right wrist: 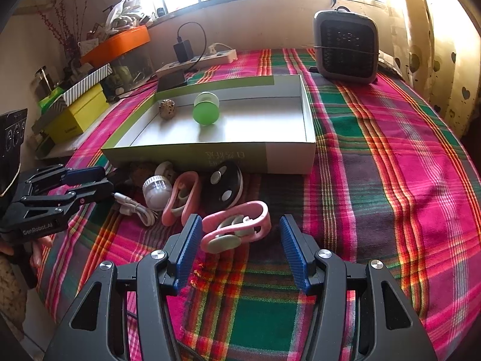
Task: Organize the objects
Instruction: 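Grasp the black remote with the left gripper while the right gripper grasps the pink clip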
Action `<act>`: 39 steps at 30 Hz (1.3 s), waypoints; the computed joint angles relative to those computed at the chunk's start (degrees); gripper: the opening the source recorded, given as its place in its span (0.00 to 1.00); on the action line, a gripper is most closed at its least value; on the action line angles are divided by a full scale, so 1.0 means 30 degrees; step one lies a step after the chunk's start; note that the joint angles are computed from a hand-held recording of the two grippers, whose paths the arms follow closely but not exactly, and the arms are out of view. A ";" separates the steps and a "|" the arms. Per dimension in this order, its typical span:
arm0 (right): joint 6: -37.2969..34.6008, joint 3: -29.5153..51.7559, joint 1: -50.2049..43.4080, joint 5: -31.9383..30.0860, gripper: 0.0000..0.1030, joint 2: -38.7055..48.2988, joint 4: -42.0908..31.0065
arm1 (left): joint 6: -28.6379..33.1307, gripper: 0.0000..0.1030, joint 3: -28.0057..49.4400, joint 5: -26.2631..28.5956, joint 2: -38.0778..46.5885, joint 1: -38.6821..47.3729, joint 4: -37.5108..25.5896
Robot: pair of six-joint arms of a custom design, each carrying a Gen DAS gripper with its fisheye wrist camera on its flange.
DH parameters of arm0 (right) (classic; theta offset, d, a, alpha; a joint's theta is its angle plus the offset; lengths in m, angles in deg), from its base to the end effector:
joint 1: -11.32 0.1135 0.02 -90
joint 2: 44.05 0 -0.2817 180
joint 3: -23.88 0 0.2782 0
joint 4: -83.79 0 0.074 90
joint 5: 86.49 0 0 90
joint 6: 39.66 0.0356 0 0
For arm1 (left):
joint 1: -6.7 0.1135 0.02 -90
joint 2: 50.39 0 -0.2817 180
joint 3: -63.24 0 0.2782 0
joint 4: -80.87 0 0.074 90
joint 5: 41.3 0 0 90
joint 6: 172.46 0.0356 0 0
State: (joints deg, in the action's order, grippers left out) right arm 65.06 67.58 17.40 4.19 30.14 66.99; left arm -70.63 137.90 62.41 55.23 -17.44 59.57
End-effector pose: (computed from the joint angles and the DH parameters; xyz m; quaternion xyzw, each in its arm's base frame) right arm 0.2559 0.0268 0.1629 0.0723 0.9285 0.0603 0.3592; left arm 0.3624 -0.1716 0.1558 0.3268 0.8817 -0.1467 0.3071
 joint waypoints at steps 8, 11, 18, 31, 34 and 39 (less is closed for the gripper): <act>-0.0255 0.0079 0.0405 0.1098 0.53 -0.0040 -0.0493 | -0.0568 0.38 -0.0614 0.1043 -0.0483 -0.0458 -0.0643; -0.0340 0.0035 0.0312 0.1453 0.53 -0.0242 -0.0861 | -0.0678 0.38 -0.0832 0.1280 -0.0758 -0.0575 -0.0657; -0.0295 -0.0413 -0.0228 0.2478 0.53 -0.1087 -0.1579 | -0.1513 0.38 -0.1135 0.1171 -0.0768 -0.0476 -0.0621; 0.1067 -0.0224 0.0118 0.2278 0.53 -0.0981 -0.0750 | -0.3067 0.38 -0.1515 0.1179 -0.1008 -0.0631 -0.0013; 0.0718 0.0045 0.0364 0.2241 0.53 -0.0285 -0.0707 | -0.3195 0.38 -0.1412 0.0911 -0.0915 -0.0853 0.0072; 0.0227 0.0573 0.0704 0.3350 0.53 0.0492 -0.1019 | -0.3538 0.38 -0.1152 -0.0281 -0.0691 -0.1133 0.0091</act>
